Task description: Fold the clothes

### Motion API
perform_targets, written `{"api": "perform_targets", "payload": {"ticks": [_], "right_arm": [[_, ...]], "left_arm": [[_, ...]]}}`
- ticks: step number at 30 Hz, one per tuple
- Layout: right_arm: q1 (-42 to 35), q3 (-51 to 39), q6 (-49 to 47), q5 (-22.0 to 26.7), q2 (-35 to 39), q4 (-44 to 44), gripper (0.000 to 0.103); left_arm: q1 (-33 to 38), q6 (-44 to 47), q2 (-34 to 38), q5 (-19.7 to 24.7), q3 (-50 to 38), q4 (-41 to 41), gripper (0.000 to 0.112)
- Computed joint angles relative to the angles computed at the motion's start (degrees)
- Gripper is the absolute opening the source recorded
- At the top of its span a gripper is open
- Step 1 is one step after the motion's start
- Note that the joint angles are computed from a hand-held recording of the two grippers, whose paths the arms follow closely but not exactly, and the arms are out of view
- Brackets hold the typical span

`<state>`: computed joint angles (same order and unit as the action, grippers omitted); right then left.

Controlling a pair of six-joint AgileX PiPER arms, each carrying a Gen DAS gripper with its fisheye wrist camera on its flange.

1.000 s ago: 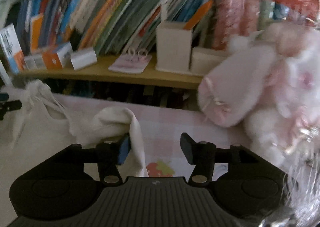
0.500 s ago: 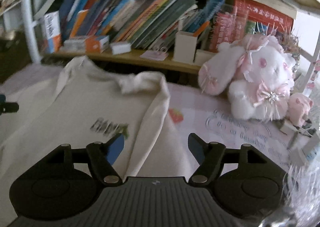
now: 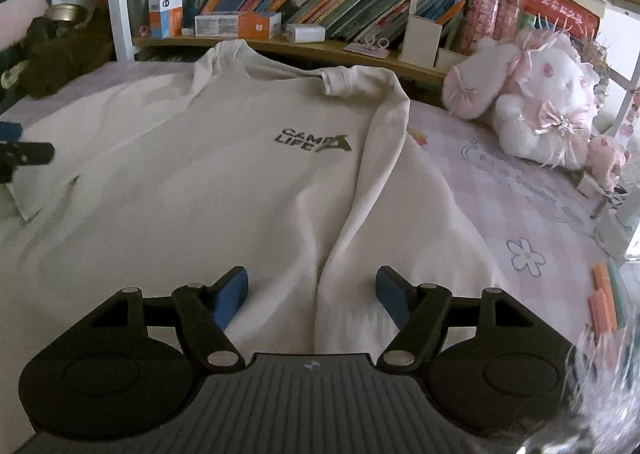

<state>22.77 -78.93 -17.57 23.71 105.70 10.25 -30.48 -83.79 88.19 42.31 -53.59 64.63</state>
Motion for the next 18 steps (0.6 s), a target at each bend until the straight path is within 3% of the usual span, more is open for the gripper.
{"api": "perform_targets", "payload": {"ticks": [3, 7, 10, 12, 17, 18], "right_arm": [[1.0, 1.0, 5.3, 0.3, -0.6, -5.0, 0.069], [2.5, 2.2, 11.5, 0.2, -1.4, -11.4, 0.069], [3.5, 2.1, 16.2, 1.3, -1.7, -15.6, 0.069], [3.9, 2.3, 18.6, 1.4, -1.9, -17.5, 0.069], [4.2, 1.5, 20.8, 2.4, -1.5, -18.6, 0.070], [4.2, 1.4, 20.9, 2.5, -1.4, -18.6, 0.070]], "left_arm": [[0.6, -2.3, -1.8, -0.9, 2.3, 1.5, 0.075], [2.1, 1.1, -2.0, -1.9, 2.6, -0.2, 0.075], [0.6, 0.8, -3.4, -1.7, 3.9, 2.9, 0.075], [-1.1, 5.2, -3.7, -2.0, 4.1, 3.7, 0.074], [-3.8, 22.2, 1.9, -3.3, 0.0, -1.8, 0.056], [-4.0, 23.2, 3.5, -2.8, -0.9, -2.1, 0.046]]}}
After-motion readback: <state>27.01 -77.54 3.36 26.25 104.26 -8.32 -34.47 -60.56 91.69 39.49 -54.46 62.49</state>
